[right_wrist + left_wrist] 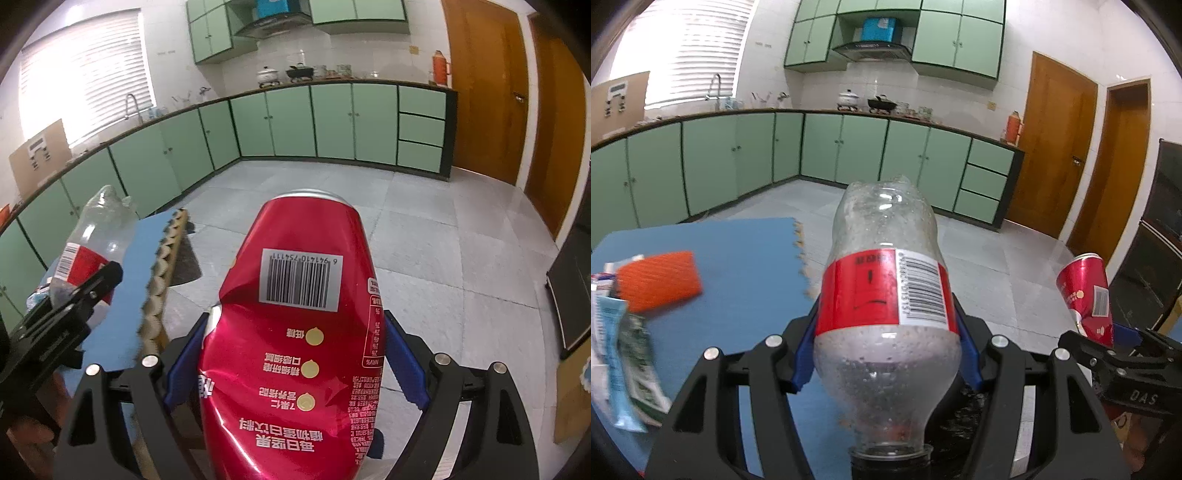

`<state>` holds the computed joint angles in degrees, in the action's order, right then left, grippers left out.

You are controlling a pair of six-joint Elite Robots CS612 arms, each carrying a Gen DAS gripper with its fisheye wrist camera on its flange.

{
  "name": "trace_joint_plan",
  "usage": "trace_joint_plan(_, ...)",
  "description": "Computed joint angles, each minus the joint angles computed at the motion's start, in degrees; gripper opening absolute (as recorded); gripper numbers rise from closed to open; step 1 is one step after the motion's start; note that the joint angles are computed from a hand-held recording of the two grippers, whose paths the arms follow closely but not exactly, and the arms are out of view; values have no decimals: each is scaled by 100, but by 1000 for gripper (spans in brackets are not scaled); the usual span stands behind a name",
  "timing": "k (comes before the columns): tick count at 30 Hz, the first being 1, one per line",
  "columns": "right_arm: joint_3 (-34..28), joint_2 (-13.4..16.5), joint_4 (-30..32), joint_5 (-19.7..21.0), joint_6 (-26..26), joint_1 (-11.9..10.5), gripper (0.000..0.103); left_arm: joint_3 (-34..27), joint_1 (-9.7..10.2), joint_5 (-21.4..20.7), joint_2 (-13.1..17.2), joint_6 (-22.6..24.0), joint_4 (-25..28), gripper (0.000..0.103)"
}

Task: Collect trash
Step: 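Carry the bottle and red can to the bin and release both into it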

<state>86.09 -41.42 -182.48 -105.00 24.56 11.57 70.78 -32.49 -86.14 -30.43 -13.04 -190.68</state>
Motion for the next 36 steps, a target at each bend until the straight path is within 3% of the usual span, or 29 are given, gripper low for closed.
trace_joint_plan(10,295,-60,-46,2,219,-236,86,-683,-75,-288,408,100,729,61)
trace_joint_plan(13,320,-57,-53,20,257,-261,86,-714,-89,-244,432,185,660,72)
trace_joint_plan(27,141,59,-17,139,189,-193,87,-313,-8,20,170,192,330,72)
trace_joint_plan(36,-481,433,542,459,-100,-105,87,48,103,411,-49,107,181,72)
